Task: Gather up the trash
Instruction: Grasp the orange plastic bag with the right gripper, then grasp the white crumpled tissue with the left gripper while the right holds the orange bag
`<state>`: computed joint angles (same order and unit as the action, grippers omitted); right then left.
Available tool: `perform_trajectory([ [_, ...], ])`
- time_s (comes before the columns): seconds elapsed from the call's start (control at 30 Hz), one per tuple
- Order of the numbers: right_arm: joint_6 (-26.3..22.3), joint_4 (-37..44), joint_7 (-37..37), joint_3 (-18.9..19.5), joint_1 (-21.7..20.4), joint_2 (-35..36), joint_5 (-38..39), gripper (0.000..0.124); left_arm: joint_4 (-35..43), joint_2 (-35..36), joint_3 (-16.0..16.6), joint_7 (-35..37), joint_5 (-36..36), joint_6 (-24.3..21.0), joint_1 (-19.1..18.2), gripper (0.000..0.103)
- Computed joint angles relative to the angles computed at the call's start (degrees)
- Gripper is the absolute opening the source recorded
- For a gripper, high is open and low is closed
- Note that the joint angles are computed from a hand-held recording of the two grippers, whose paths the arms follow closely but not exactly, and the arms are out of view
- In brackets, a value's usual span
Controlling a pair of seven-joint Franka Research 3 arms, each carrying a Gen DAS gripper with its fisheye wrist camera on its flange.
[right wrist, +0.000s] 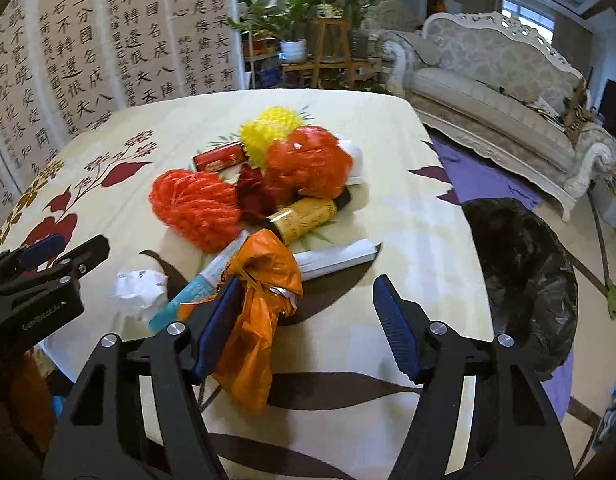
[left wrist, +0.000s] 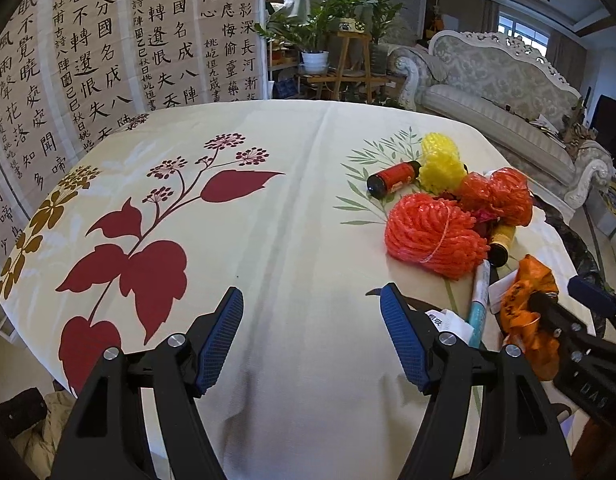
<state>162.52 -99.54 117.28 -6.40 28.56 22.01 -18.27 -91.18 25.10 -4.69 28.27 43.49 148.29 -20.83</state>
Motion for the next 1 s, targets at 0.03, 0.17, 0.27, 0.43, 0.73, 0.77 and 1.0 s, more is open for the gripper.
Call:
perform_trajectory([
  [0.03,0.15,0.03,-0.27,0.03,0.09,0.15,-0.21,0.065,0.03,0.05,-0.03,0.01,-0.01,-0.07,-0.07,0.069],
  [0.17,1.21,-0.78,-5.47,3.67,-2.82,-0.05,5.07,0.054,0.20,0.21,-0.14,0.26,-0.06,-0.39,-0.33,0.070],
  [0.27,1.54,-1.20,-8.14,4.64,-3.37,-0.20,8.43,0.046,0.14,0.20,-0.10,0.08,-0.07,-0.43,-0.44,0.070],
  [0.43,2.88,-2.29,-14.37,6.70,-4.57,-0.81,14.80,0.026,-0.39,-0.28,0.13,-0.93,0.70,-0.61,-0.77,0.070],
  [0.73,5.59,-5.88,-7.90,-0.26,0.16,-3.56,9.82,0.026,-1.27,-1.19,-0.36,-1.57,1.68,-0.02,-0.68,0.070],
  [0.77,5.63,-6.17,-6.02,-1.49,0.88,-3.79,8.07,0.026,-1.10,-1.10,-0.44,-1.45,1.64,0.00,-0.70,0.070],
  [1.0,5.26,-8.03,3.98,-4.54,0.88,-4.96,-0.64,0.026,0.24,0.01,-1.05,0.76,1.16,1.26,-1.32,0.070],
])
